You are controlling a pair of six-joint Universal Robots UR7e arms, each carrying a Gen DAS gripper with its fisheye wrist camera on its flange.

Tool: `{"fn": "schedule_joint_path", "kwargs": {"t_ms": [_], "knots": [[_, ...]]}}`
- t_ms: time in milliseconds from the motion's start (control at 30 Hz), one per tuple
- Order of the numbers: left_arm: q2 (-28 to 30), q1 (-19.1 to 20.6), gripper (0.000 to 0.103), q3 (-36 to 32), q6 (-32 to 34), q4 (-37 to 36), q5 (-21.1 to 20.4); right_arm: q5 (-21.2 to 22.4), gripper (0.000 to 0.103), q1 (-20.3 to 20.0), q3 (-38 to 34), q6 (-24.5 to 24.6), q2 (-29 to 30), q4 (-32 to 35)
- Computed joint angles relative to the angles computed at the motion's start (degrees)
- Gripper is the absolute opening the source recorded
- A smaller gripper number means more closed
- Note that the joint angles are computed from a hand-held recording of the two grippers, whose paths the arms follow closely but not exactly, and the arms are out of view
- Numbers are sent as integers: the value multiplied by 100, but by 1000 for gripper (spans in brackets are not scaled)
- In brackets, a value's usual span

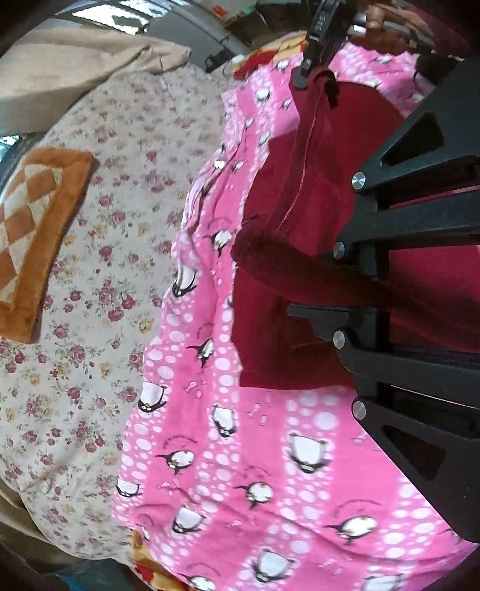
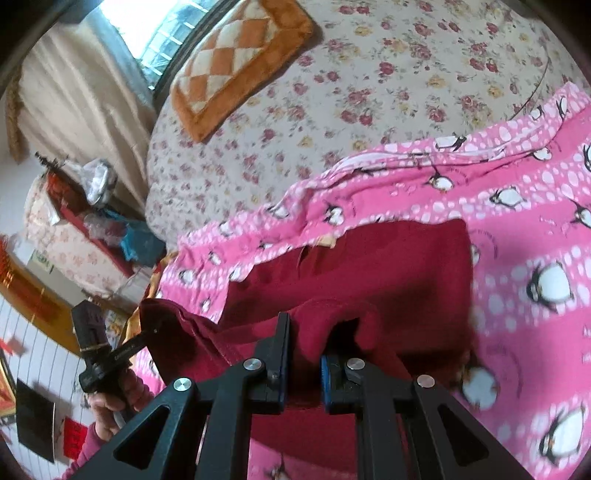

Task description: Fold small clothes

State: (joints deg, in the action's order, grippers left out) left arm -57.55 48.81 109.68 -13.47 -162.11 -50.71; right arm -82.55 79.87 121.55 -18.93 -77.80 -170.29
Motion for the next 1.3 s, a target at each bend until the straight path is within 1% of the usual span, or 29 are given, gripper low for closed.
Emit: {"fn": "schedule_joint_path", "kwargs": {"t_ms": [133, 267, 400, 500, 533, 567, 600, 633, 667, 733, 800, 867, 900, 967, 1067, 1100, 1167, 1233, 1267, 1300], "knots": [[445, 245, 7, -530, 118, 147, 133, -157, 12, 6, -519, 171, 377, 147], [889, 502, 7, -1029, 45, 425, 270, -346, 12, -9, -1064, 299, 826, 387], [1127, 662, 7, -1278, -62, 527, 273, -374, 13, -124, -1533, 512, 1235, 640], [1264, 707, 7, -1412, 73, 460, 340, -324, 20, -220, -1698, 640, 1344, 823], [1287, 705, 7, -1449, 84, 488, 344, -307, 26, -231, -1663, 598, 1315, 755], [1310, 726, 8, -1515, 92, 571, 309, -364, 39, -216, -1610, 559, 1283, 609], [1318, 744, 12, -1571, 44, 694, 294, -387, 46, -206, -1526, 504, 1224, 406], [1320, 750, 20, -1611, -15, 802, 301, -386, 53, -199, -1425, 451, 1138, 176], [1298, 737, 24, -1612, -88, 897, 365, -405, 53, -182, -1347, 405, 1052, 22], [1195, 669, 43, -1439, -29, 644, 490, -390, 53, -134, -1200, 185, 879, -124], [1039, 601, 54, -1209, 51, 330, 454, -395, 53, -63, -1096, -145, 805, -184], [897, 534, 55, -1015, 8, 252, 457, -655, 53, 72, -1094, -437, 888, -201], [860, 506, 55, -955, -5, 241, 468, -889, 52, 156, -1144, -535, 1003, -217], [791, 453, 55, -800, -23, 294, 575, -1269, 49, 244, -1283, -599, 1249, -271], [909, 463, 55, -918, -353, 905, 1031, -1625, 46, 262, -1628, -478, 1662, -297], [950, 500, 55, -950, -431, 967, 1120, -1881, 46, 280, -1801, -394, 1851, -376], [1045, 646, 55, -1061, -502, 986, 1086, -2354, 46, 325, -2025, -332, 2104, -565], [1139, 786, 61, -1216, -538, 1047, 1055, -2833, 46, 340, -2287, -286, 2367, -677], [1159, 821, 63, -1234, -525, 992, 1063, -2923, 46, 304, -2412, -141, 2433, -502], [1168, 853, 64, -1262, -532, 974, 1043, -2844, 46, 245, -2497, 21, 2439, -262]]}}
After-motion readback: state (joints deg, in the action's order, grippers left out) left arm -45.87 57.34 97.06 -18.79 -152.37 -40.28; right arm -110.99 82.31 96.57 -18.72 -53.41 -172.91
